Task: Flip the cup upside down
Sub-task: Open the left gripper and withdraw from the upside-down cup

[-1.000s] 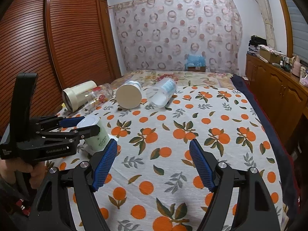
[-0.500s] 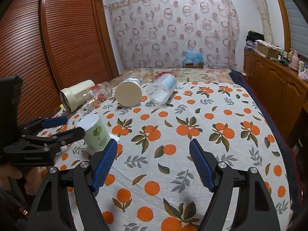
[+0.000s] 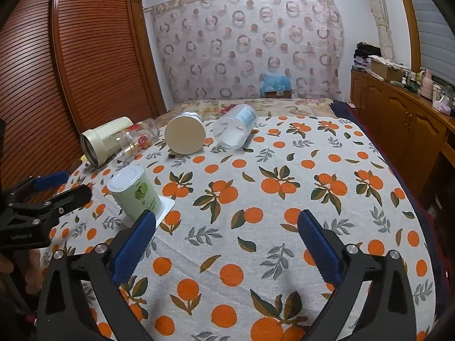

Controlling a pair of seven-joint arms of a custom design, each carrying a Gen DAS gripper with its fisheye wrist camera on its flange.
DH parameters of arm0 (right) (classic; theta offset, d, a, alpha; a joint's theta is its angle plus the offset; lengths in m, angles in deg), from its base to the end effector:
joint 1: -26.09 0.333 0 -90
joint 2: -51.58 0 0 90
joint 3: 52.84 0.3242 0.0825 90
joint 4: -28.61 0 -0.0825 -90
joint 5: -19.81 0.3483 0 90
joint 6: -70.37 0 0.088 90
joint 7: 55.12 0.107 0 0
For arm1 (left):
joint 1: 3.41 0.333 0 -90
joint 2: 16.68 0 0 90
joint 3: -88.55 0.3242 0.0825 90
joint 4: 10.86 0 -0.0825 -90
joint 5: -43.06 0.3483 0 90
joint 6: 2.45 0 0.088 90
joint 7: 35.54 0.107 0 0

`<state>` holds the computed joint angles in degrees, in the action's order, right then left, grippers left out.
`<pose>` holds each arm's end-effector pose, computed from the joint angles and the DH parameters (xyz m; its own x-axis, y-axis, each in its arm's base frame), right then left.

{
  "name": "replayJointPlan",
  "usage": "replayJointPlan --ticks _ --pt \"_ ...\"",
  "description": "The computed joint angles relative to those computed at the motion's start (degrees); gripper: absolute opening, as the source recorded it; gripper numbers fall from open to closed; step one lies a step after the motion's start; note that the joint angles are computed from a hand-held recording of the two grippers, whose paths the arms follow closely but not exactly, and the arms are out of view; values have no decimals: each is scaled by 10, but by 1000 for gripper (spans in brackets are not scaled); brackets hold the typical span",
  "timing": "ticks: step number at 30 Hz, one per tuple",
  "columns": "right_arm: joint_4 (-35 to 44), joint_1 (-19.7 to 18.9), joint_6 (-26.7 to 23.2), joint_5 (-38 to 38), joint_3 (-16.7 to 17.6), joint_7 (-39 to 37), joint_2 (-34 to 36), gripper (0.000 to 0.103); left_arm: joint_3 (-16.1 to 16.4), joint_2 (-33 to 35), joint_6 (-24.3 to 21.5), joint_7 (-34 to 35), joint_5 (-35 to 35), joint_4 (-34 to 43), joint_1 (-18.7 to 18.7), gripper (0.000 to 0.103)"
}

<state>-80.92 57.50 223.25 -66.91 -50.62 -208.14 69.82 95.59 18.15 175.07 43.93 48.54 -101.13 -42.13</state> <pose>0.4957 0.3629 0.3859 -0.1002 -0.9829 -0.1545 -0.5623 0.1841 -0.8062 0.5992 -0.4053 0.4252 -0.4951 -0.8688 -0.0024 -0.5248 0.3012 -0.7961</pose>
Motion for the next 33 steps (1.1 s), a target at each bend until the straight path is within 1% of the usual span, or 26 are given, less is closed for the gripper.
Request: replayJointPlan --ticks 2,3,5,7,10,12,14,15,17,19,21,25,29,33 --pt "2 4 -10 8 2 -7 0 100 6 -8 7 -3 0 -13 -3 95" --pt "3 5 -14 9 2 -8 -1 100 13 -11 9 -7 1 -18 -9 95" --pt "4 10 -20 7 3 -8 -4 100 39 -18 19 -18 6 -31 -27 95" --pt "5 15 -33 1 4 -5 -10 100 46 -26 28 -20 6 -42 -32 95" --pt "4 22 -53 -11 9 1 -21 100 82 -39 43 -31 3 -61 -60 95" --pt "2 25 -66 -19 13 3 -29 100 86 -48 55 -29 -4 -73 -64 95" --pt "-1 28 -85 -30 18 8 -39 100 102 -55 65 -26 -15 -82 -77 95" --pt "-3 30 -94 -35 21 9 -44 100 116 -59 73 -26 -21 -89 -89 95" --pt "-9 33 -113 -46 27 14 -54 100 135 -63 83 -20 -36 -98 -107 95" --pt "-13 33 -124 -54 32 20 -60 100 137 -71 98 -10 -52 -108 -111 95" --pt "-19 33 -133 -63 38 27 -68 100 163 -75 113 -5 -70 -120 -137 95" --pt "-30 34 -152 -82 47 44 -78 100 199 -78 141 13 -111 -137 -175 95" --pt "-41 34 -169 -96 55 61 -87 100 215 -78 152 37 -148 -139 -194 95" --pt "-47 32 -177 -102 60 70 -93 100 215 -79 155 64 -178 -140 -199 95"
